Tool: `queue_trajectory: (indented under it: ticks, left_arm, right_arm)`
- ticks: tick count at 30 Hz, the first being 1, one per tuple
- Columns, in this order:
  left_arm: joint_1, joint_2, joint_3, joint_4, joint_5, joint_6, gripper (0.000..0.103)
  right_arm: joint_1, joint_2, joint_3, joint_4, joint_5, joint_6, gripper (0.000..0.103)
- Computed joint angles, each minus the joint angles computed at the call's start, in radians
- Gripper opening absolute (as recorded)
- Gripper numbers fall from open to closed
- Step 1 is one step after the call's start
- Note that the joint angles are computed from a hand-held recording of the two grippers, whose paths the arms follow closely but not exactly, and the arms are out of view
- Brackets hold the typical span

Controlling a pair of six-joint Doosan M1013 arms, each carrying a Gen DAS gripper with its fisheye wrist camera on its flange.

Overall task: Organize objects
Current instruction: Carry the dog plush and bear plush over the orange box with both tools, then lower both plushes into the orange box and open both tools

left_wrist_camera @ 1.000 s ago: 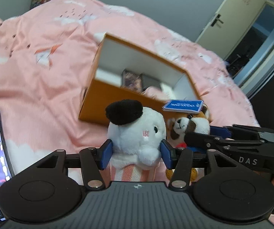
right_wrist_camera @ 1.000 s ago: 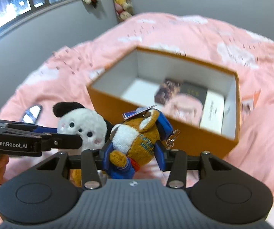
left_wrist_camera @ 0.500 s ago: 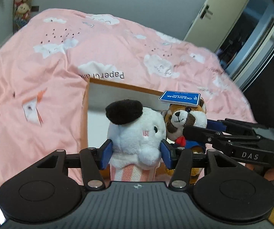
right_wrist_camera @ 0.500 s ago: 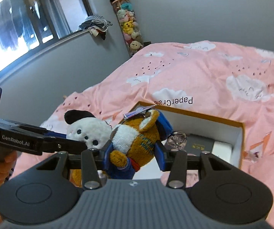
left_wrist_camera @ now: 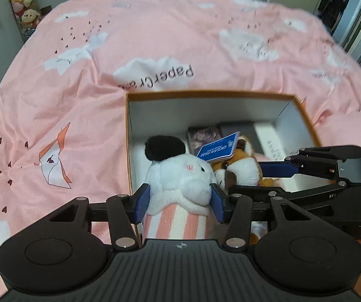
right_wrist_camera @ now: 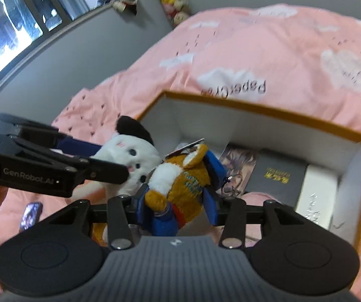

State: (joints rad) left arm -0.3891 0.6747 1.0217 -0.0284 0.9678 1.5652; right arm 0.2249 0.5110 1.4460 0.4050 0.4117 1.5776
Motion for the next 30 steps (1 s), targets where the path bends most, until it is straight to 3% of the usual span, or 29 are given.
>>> queue_trajectory:
  ticks: [3,10,12,16,21,24,28,29,30]
  left_arm:
    - [-0.005,0.020,-0.021,0.031,0.029,-0.007,0.057]
    - [-0.015,0.037,-0.037,0.087,0.035,0.030,0.056]
    - [-0.020,0.053,-0.065,0.099,0.081,0.077,0.056]
    - [-0.021,0.115,-0.172,0.092,0.246,0.148,0.056]
    - [-0.011,0.185,-0.302,0.052,0.423,0.198,0.056]
    - [-0.011,0.206,-0.345,0.058,0.494,0.221,0.055]
    - [-0.012,0.203,-0.354,0.063,0.534,0.262,0.053]
    - [-0.014,0.205,-0.359,0.071,0.552,0.263,0.050]
    - [-0.015,0.209,-0.366,0.082,0.568,0.260,0.040]
  right_arm:
    - [-0.004,0.022,-0.019,0.023,0.027,-0.025,0.047]
    - [0.015,0.046,-0.044,-0.139,0.021,0.060,0.046]
    - [0.019,0.057,-0.067,-0.182,0.073,0.078,0.047]
    - [0.011,0.083,-0.110,-0.134,0.193,0.050,0.048]
    - [0.001,0.080,-0.099,-0.104,0.205,0.063,0.052]
    - [-0.006,0.074,-0.096,-0.071,0.211,0.053,0.053]
    - [-0.022,0.067,-0.091,0.045,0.231,-0.022,0.052]
    - [-0.020,0.066,-0.091,0.031,0.234,-0.018,0.052]
    - [-0.018,0.066,-0.093,0.017,0.237,-0.012,0.052]
